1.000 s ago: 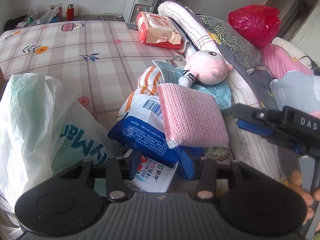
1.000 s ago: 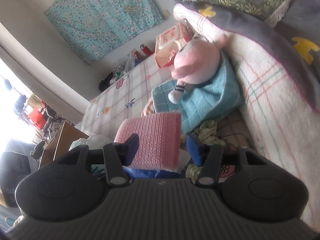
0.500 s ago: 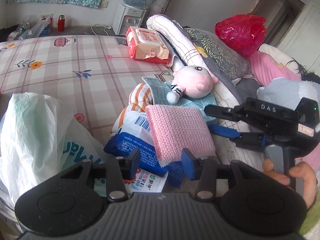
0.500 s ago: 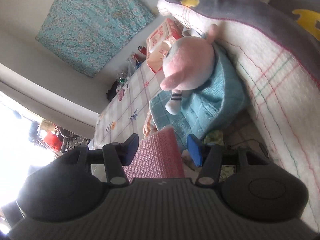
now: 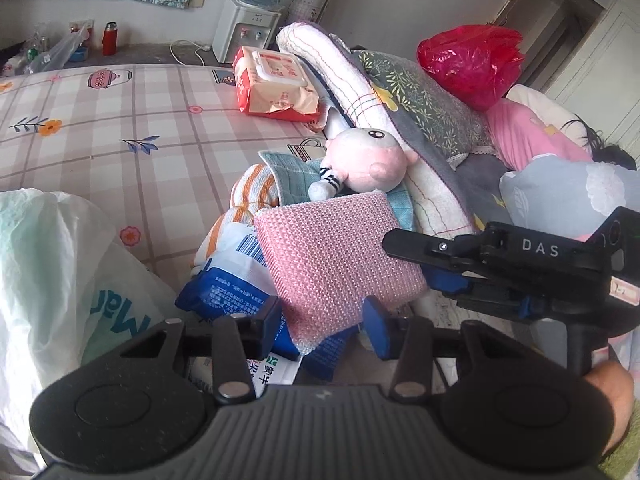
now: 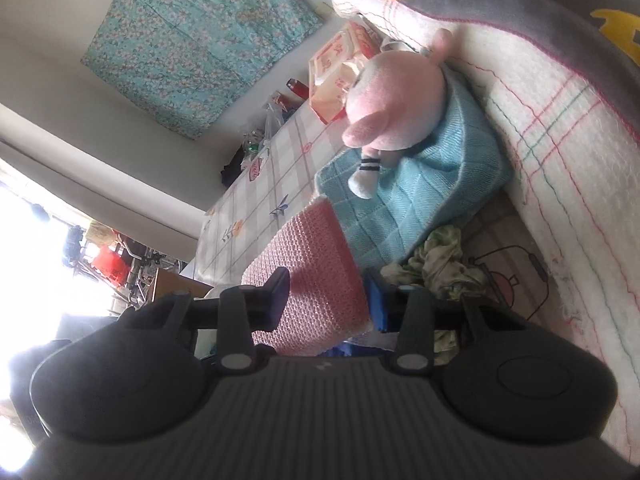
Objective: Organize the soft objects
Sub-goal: 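Carry the pink knitted pad over the cardboard box with the right gripper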
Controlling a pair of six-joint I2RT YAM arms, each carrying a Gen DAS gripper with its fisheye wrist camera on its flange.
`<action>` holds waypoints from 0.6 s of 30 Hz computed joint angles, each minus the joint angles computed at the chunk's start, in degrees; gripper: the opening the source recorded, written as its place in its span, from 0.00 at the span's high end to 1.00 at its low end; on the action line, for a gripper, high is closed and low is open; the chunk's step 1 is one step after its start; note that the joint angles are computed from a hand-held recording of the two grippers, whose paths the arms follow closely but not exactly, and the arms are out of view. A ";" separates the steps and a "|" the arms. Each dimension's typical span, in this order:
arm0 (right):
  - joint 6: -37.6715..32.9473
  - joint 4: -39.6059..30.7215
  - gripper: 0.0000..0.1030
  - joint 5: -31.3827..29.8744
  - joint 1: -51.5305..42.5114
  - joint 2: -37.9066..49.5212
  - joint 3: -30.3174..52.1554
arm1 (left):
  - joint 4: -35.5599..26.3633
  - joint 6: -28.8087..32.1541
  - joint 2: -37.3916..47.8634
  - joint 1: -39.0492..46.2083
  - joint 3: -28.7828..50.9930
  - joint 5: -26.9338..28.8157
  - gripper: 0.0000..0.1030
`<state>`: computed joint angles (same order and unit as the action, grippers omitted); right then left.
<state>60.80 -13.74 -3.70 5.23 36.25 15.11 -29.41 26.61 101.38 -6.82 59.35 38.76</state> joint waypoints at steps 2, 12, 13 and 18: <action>-0.02 -1.04 0.63 2.00 2.83 1.50 3.12 | -1.49 1.65 -2.17 2.66 -0.47 1.68 0.56; -11.36 4.09 0.64 3.09 18.26 33.38 33.01 | -9.53 7.08 -4.52 24.79 7.45 6.69 0.55; -13.11 3.65 0.64 1.68 19.87 39.05 38.99 | -9.39 6.70 -3.68 27.52 9.15 7.14 0.55; -21.34 -4.22 0.64 -8.13 24.30 67.73 73.07 | -10.54 3.09 4.61 36.67 20.44 7.61 0.56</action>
<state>39.46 -17.95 -11.83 29.52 103.98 88.18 -39.95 29.70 105.99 29.85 79.79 46.37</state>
